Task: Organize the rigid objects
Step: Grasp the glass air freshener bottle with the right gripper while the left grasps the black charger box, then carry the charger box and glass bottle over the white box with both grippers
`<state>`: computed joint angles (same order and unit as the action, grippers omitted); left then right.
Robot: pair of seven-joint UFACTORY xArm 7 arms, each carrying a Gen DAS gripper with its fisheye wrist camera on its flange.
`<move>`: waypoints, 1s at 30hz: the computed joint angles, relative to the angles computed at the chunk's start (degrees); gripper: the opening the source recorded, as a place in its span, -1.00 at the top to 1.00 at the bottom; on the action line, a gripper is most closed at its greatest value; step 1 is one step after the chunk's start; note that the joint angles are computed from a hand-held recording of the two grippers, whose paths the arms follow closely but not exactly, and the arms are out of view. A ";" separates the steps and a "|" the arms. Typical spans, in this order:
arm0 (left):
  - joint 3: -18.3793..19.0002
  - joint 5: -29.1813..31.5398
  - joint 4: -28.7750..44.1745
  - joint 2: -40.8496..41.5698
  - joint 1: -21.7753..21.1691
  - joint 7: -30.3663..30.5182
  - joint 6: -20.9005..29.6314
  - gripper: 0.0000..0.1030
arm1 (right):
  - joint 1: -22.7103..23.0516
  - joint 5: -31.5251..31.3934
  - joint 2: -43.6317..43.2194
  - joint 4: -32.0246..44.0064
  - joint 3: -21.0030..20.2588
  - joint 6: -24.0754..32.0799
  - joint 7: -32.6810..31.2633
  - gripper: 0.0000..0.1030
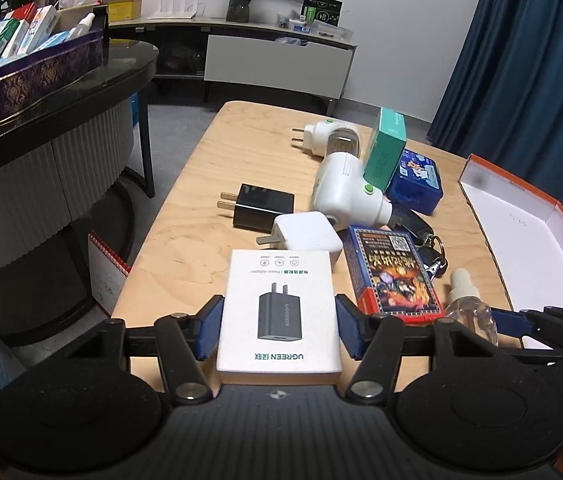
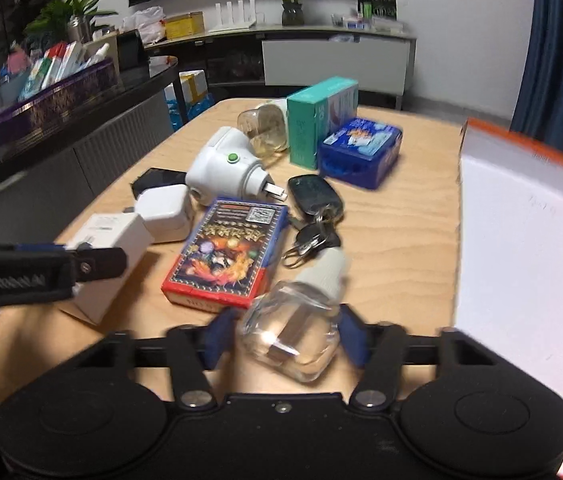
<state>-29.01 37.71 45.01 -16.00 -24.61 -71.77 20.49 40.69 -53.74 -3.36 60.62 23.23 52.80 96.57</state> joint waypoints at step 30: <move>-0.73 1.16 27.22 20.70 -8.74 11.91 -0.89 -0.14 | -10.61 8.95 -32.98 -14.37 6.67 12.20 -7.41 -0.23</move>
<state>-29.74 38.87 72.23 4.70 -33.35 -59.86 19.60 30.09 -44.79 -36.34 46.26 29.90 65.00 89.16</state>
